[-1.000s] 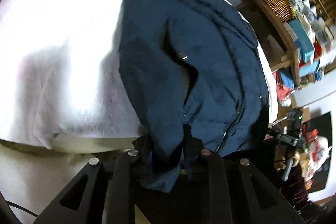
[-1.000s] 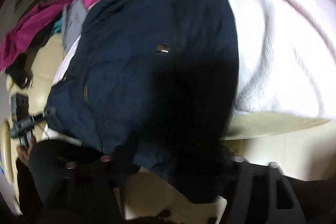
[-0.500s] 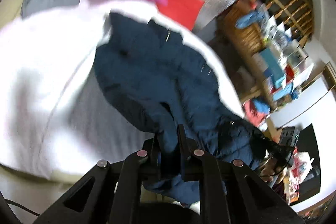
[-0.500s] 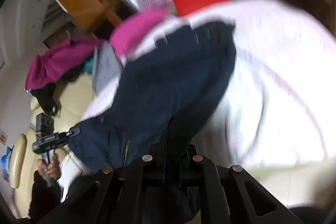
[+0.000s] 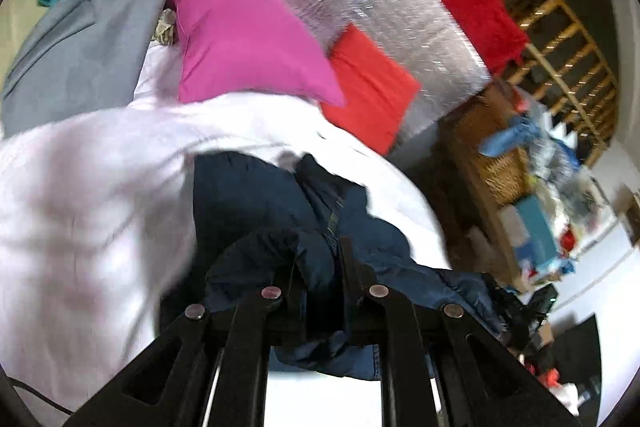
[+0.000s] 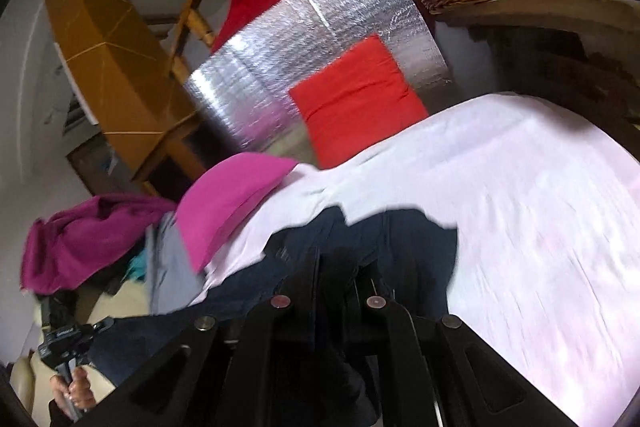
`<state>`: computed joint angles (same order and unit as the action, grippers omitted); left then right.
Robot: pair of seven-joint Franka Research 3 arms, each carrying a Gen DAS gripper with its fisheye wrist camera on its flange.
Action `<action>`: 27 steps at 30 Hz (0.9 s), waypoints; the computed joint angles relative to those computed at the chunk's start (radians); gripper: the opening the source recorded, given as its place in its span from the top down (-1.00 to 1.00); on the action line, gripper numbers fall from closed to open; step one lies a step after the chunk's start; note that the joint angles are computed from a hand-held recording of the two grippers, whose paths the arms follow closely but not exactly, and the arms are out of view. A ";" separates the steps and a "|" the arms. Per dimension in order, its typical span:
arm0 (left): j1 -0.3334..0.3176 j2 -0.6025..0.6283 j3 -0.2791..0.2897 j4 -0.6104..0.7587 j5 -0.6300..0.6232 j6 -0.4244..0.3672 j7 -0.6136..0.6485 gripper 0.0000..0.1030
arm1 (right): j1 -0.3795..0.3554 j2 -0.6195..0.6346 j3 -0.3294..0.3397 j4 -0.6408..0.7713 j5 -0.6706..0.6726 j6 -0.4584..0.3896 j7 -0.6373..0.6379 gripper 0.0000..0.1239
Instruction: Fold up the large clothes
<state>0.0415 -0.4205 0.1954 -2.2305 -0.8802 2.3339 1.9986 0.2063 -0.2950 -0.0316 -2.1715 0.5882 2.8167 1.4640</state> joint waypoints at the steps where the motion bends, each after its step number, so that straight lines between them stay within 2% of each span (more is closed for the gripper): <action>1: -0.010 0.075 -0.005 0.051 -0.006 0.021 0.000 0.75 | -0.008 0.060 0.015 0.036 -0.022 0.023 0.022 0.88; 4: 0.010 0.273 -0.042 0.189 0.001 0.036 -0.026 0.75 | -0.033 0.216 0.023 0.135 -0.074 0.039 0.065 0.88; 7: 0.040 0.416 -0.084 0.282 0.022 0.042 -0.063 0.74 | -0.052 0.366 0.022 0.247 -0.109 0.012 0.122 0.88; 9: 0.058 0.495 -0.113 0.331 0.055 0.053 -0.092 0.73 | -0.070 0.460 0.026 0.326 -0.089 -0.039 0.156 0.85; 12: 0.101 0.569 -0.151 0.388 0.015 0.043 -0.083 0.67 | -0.134 0.520 0.062 0.380 0.074 -0.124 0.104 0.77; 15: 0.172 0.630 -0.184 0.459 -0.082 -0.060 -0.104 0.64 | -0.214 0.575 0.113 0.448 0.329 -0.177 -0.025 0.67; 16: 0.198 0.639 -0.196 0.470 -0.122 -0.086 -0.112 0.56 | -0.235 0.580 0.125 0.455 0.411 -0.184 -0.066 0.65; 17: 0.231 0.636 -0.211 0.462 -0.207 -0.103 -0.099 0.40 | -0.268 0.583 0.145 0.463 0.546 -0.200 -0.133 0.52; 18: 0.253 0.626 -0.226 0.450 -0.258 -0.108 -0.084 0.31 | -0.285 0.581 0.152 0.463 0.650 -0.210 -0.182 0.22; 19: 0.280 0.608 -0.240 0.428 -0.340 -0.119 -0.052 0.07 | -0.294 0.565 0.156 0.447 0.771 -0.181 -0.231 -0.01; 20: 0.292 0.592 -0.246 0.411 -0.391 -0.120 -0.030 -0.21 | -0.277 0.541 0.140 0.424 0.859 -0.124 -0.272 -0.42; 21: 0.304 0.562 -0.265 0.376 -0.436 -0.083 -0.008 -0.36 | -0.287 0.504 0.151 0.395 0.991 -0.068 -0.366 -0.54; 22: 0.281 0.497 -0.253 0.314 -0.498 0.010 0.039 -0.62 | -0.300 0.473 0.155 0.376 1.053 -0.068 -0.423 -0.55; 23: 0.265 0.459 -0.250 0.278 -0.543 0.077 0.079 -0.77 | -0.285 0.442 0.125 0.349 1.045 -0.105 -0.442 -0.54; 24: 0.248 0.403 -0.244 0.228 -0.650 0.143 0.178 -0.81 | -0.274 0.414 0.110 0.326 0.991 -0.116 -0.422 -0.54; 25: 0.235 0.372 -0.233 0.203 -0.695 0.160 0.217 -0.82 | -0.261 0.383 0.096 0.297 0.956 -0.121 -0.422 -0.54; 26: 0.218 0.331 -0.229 0.170 -0.670 0.198 0.186 -0.82 | -0.248 0.335 0.084 0.252 0.917 -0.130 -0.426 -0.54; 27: 0.203 0.293 -0.228 0.138 -0.586 0.223 0.109 -0.82 | -0.235 0.300 0.072 0.218 0.887 -0.136 -0.421 -0.54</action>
